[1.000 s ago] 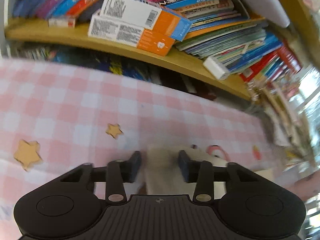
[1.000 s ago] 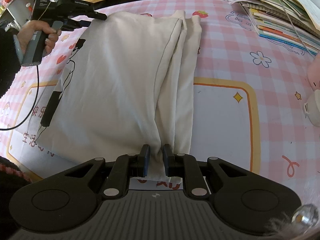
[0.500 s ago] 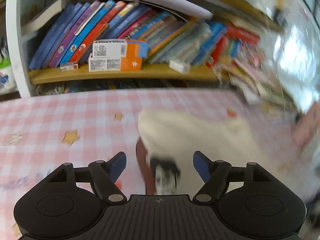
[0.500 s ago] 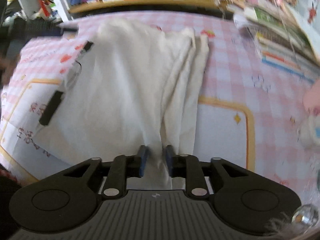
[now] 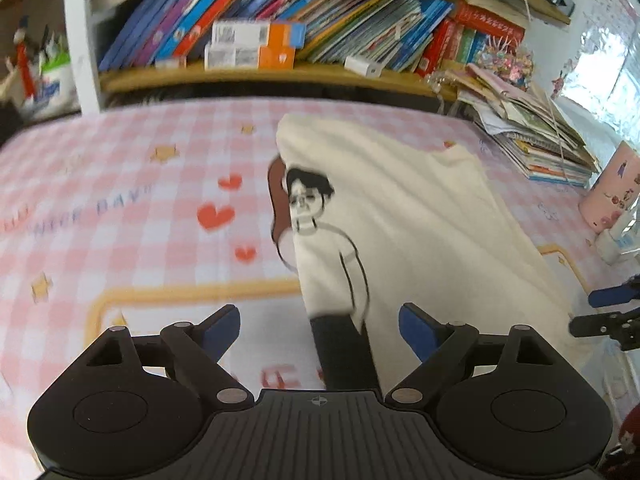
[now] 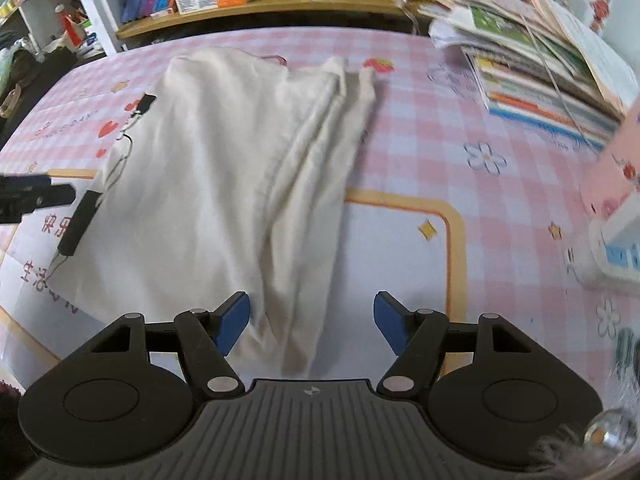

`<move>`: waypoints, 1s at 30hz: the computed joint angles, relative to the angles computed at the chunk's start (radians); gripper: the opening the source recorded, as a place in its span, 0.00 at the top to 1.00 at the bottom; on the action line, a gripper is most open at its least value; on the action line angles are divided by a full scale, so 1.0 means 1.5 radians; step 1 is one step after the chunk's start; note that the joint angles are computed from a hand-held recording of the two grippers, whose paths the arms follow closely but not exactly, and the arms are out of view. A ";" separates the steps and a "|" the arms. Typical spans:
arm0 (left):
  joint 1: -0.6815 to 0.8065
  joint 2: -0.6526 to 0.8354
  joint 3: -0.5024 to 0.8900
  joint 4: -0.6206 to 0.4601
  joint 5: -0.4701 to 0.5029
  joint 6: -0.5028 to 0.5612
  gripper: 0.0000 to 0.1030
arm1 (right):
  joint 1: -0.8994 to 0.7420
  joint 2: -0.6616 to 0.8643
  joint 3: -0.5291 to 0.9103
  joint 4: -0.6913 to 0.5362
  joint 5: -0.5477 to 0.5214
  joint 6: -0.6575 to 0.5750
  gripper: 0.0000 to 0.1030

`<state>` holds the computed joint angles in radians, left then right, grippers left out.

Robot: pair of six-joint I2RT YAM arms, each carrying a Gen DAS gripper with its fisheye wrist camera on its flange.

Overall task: Fold clothes
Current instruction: 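Pinch the shirt hem with the left tool and straighten it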

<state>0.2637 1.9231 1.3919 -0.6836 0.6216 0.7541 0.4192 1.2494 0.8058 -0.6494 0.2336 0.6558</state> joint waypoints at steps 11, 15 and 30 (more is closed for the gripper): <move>0.004 0.001 -0.017 -0.048 -0.038 -0.016 0.27 | -0.028 -0.074 -0.083 0.055 -0.091 0.014 0.62; 0.007 -0.007 -0.036 -0.025 -0.029 -0.025 0.41 | -0.025 -0.079 -0.094 0.073 -0.112 0.010 0.78; 0.047 0.053 0.059 -0.167 0.005 0.091 0.96 | 0.040 -0.016 -0.043 0.048 -0.022 0.109 0.85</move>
<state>0.3342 2.0018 1.4798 -0.9339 0.6298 0.8900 0.4799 1.2261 0.7419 -0.5778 0.2012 0.8198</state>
